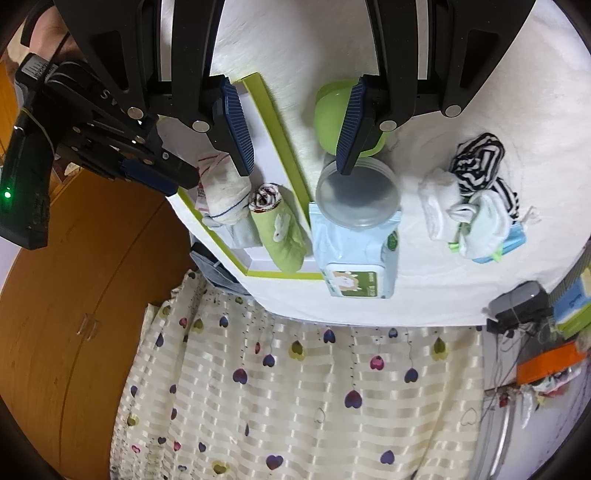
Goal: Organize soft objects
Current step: 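Lower the sock roll with the left tool while the right lowers the bag, then open both, then withdraw both open tools from the box toward the loose socks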
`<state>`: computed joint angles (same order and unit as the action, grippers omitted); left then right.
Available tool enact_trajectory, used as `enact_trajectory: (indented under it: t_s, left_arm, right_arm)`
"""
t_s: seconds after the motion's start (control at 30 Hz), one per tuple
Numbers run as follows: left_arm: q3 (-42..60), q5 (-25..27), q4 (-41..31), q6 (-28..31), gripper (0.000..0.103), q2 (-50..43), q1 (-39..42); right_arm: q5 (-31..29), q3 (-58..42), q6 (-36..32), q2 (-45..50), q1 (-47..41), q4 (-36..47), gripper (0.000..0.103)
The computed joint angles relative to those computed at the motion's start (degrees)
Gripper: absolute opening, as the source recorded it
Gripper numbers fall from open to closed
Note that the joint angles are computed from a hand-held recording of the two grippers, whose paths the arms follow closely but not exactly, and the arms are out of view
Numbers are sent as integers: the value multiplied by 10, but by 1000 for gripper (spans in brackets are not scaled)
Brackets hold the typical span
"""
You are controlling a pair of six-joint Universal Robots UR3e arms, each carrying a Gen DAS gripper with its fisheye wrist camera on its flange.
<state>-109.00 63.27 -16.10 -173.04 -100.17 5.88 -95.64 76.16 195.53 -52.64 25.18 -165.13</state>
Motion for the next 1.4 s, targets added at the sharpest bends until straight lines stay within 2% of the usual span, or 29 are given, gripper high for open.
enact_trajectory:
  t_s: [0.2,0.27,0.3,0.8,1.4]
  left_arm:
    - [-27,0,5,3,45,28,15]
    - [-39,-1,7,6,45,39,23]
    - [-43,0,8,7,45,42,25]
    - [-107,-24,0,35,45,101,98]
    - [-110,-27,-3,39,45,98,134]
  right_arm:
    - [-9,2,-12,-4,20,-18,35]
    - [-16,1,-13,-6,26,-19,50]
    - [-19,-1,-13,-6,30,-20,50]
    - [-36,-64,-22,13,76,26,50]
    - [-23,-141,-34,51,92,69,50]
